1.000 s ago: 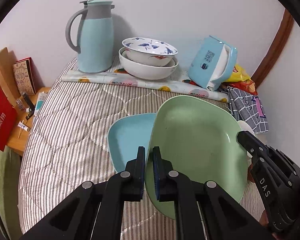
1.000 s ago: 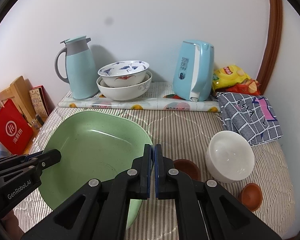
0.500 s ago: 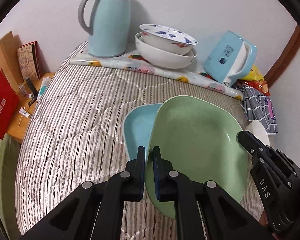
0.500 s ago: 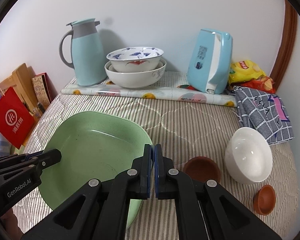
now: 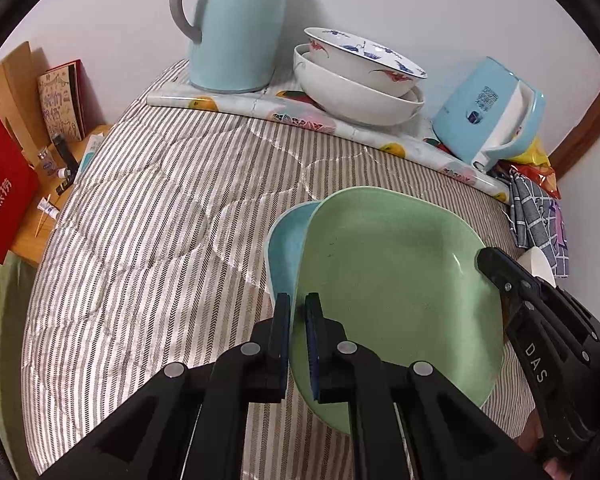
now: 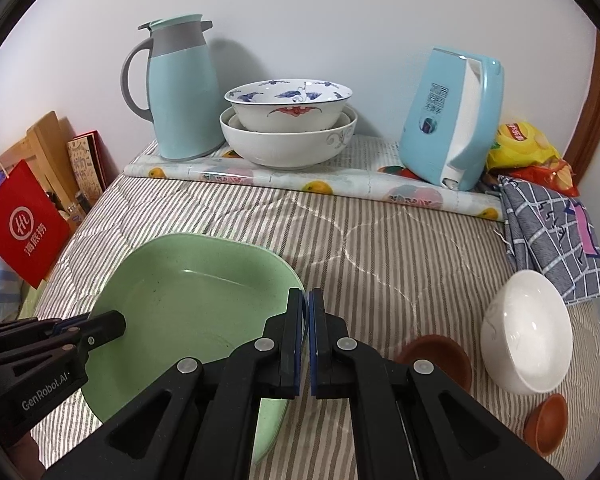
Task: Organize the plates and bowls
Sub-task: 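Lower the green plate onto the blue plate and open both grippers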
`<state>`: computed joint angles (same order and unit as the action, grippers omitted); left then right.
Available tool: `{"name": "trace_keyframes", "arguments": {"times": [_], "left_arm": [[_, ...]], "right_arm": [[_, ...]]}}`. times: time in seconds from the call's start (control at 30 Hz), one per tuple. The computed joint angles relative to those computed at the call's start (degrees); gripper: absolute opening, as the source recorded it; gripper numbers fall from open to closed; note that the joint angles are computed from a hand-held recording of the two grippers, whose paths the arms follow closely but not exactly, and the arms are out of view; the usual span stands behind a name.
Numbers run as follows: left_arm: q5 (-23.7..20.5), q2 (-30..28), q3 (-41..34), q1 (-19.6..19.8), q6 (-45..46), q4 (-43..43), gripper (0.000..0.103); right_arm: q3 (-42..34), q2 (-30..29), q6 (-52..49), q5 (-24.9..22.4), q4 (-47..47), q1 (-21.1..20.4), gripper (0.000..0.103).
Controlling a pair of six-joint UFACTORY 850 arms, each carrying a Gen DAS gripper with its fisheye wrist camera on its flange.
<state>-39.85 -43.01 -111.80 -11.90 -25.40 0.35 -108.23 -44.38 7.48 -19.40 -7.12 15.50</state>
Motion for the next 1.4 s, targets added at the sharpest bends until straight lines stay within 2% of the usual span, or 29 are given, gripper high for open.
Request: {"name": "trace_keyframes", "arguments": {"times": [0.5, 0.97, 1.2, 1.3, 1.4], "left_arm": [[-3.87, -6.05, -7.19, -0.03, -1.84, 1.67, 0.009], [-5.01, -6.88, -8.35, -0.34, -1.29, 2.91, 0.009], [-5.82, -6.57, -8.21, -0.38, -0.04, 1.66, 0.009], [-5.05, -5.59, -6.86, -0.33, 1.30, 0.15, 0.015], [-4.36, -4.44, -5.43, -0.60, 1.97, 0.01, 0.021]], "right_arm": [[-11.61, -8.36, -9.61, -4.12, 6.93, -0.63, 0.003], [-14.91, -11.17, -14.80, -2.17, 8.60, -0.67, 0.005], [-14.89, -11.02, -20.05, -2.65, 13.92, -1.06, 0.010], [-13.89, -10.31, -21.73, -2.45, 16.19, -1.27, 0.018], [-11.88, -8.93, -23.17, -1.35, 18.51, -1.58, 0.020]]}}
